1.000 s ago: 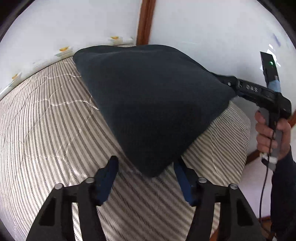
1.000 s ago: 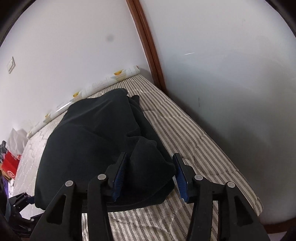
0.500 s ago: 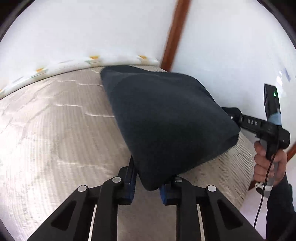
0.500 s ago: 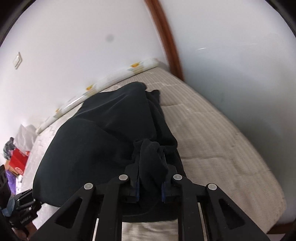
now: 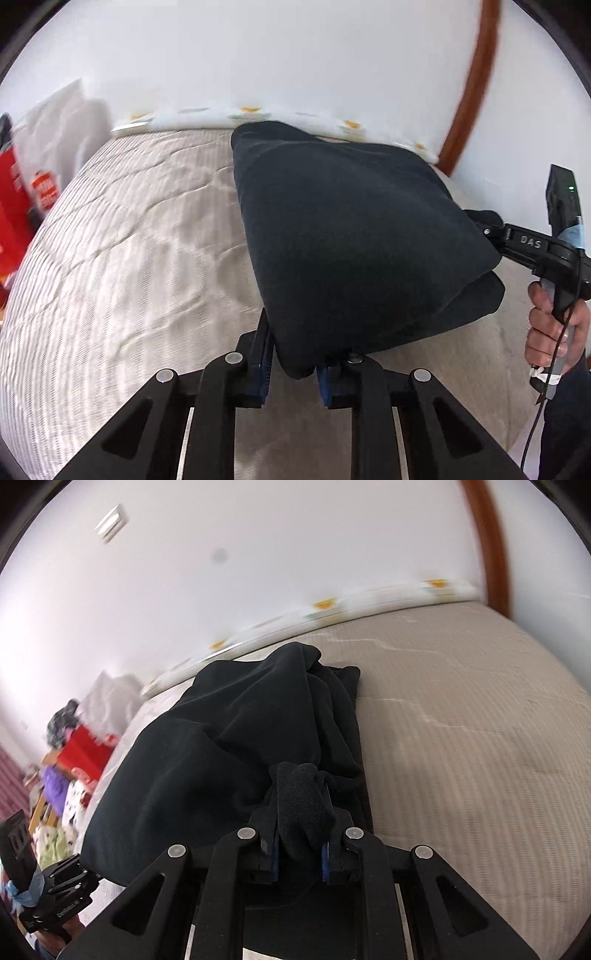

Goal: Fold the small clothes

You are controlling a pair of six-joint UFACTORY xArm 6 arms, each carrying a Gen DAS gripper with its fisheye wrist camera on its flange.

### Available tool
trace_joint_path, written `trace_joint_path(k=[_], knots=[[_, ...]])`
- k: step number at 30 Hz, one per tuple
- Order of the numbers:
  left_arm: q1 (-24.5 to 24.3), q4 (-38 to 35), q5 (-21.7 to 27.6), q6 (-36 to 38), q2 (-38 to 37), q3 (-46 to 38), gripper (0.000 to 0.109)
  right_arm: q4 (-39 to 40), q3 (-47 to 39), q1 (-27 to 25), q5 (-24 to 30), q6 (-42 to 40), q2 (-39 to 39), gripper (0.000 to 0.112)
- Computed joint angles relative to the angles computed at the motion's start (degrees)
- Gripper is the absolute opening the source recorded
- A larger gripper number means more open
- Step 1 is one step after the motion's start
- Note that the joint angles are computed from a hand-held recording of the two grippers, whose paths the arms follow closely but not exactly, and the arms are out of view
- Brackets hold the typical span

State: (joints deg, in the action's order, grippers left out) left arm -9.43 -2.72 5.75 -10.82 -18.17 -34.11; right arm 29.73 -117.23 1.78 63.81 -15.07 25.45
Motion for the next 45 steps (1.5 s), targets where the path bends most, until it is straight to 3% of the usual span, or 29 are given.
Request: trace_joint_path(k=[4, 5, 9, 13, 18, 21, 23, 26, 27, 29, 30, 33, 35, 38, 40, 45], knots=[[-0.13, -11.45, 0.41, 10.17, -0.67, 0.95, 0.019, 3.81, 6.96, -0.41, -2.95, -3.73, -5.79, 0.015], [-0.18, -11.0, -0.01, 10.04, -0.54, 1.1, 0.019, 4.72, 9.45, -1.01, -3.35, -4.99, -7.75, 0.015], [0.16, 1.91, -0.93, 0.25, 0.06, 1.11, 0.02, 3.95, 16.47, -2.75, -2.91, -5.81, -12.3, 0.015], [-0.03, -4.86, 1.49, 6.97, -1.33, 1.25, 0.022, 3.32, 18.63, -4.07, -1.74, -4.22, -14.77, 0.018], [-0.12, -12.95, 4.46, 14.75, -6.03, 3.39, 0.024, 1.22, 16.1, -2.39, -3.62, -6.4, -15.13, 0.024], [0.48, -9.07, 5.72, 12.13, -10.48, 5.64, 0.024, -0.65, 12.16, -0.64, -4.29, -5.93, -12.11, 0.034], [0.9, -7.89, 7.02, 11.28, -13.48, 6.78, 0.024, -2.76, 9.12, 0.31, -4.37, -4.06, -9.36, 0.034], [1.38, -11.82, 9.39, 13.87, -14.67, 5.68, 0.024, -5.61, 1.92, 1.3, -1.12, -0.86, -3.25, 0.034], [1.46, -11.87, 9.52, 13.84, -14.45, 5.2, 0.024, -7.0, -1.24, 1.65, 0.99, 0.67, -0.73, 0.033], [1.61, -10.18, 8.83, 12.61, -13.47, 4.16, 0.024, -7.93, -6.74, 1.86, 5.27, 2.35, 3.46, 0.014], [1.58, -9.93, 8.63, 12.26, -12.87, 3.48, 0.024, -7.19, -7.12, 1.58, 5.59, 1.78, 3.79, 0.01], [1.27, -12.42, 7.61, 14.2, -10.88, 1.59, 0.025, 0.21, 0.65, -0.66, -0.68, -3.47, -1.79, 0.007], [1.26, -13.04, 7.1, 14.83, -8.84, 0.27, 0.025, 3.05, 3.05, -2.23, -0.21, -3.39, -3.49, 0.006], [1.05, -15.66, 6.79, 17.18, -5.45, -1.89, 0.028, -0.16, 7.0, -1.92, 1.01, -2.24, -5.88, 0.006], [1.47, -10.77, 7.84, 12.96, -3.74, -3.03, 0.035, -0.6, 8.78, -1.81, 0.75, -2.44, -7.56, 0.007], [1.9, -12.93, 7.87, 15.57, -5.41, -2.4, 0.035, -1.32, 2.71, -2.81, 2.65, -1.62, -5.89, 0.015]])
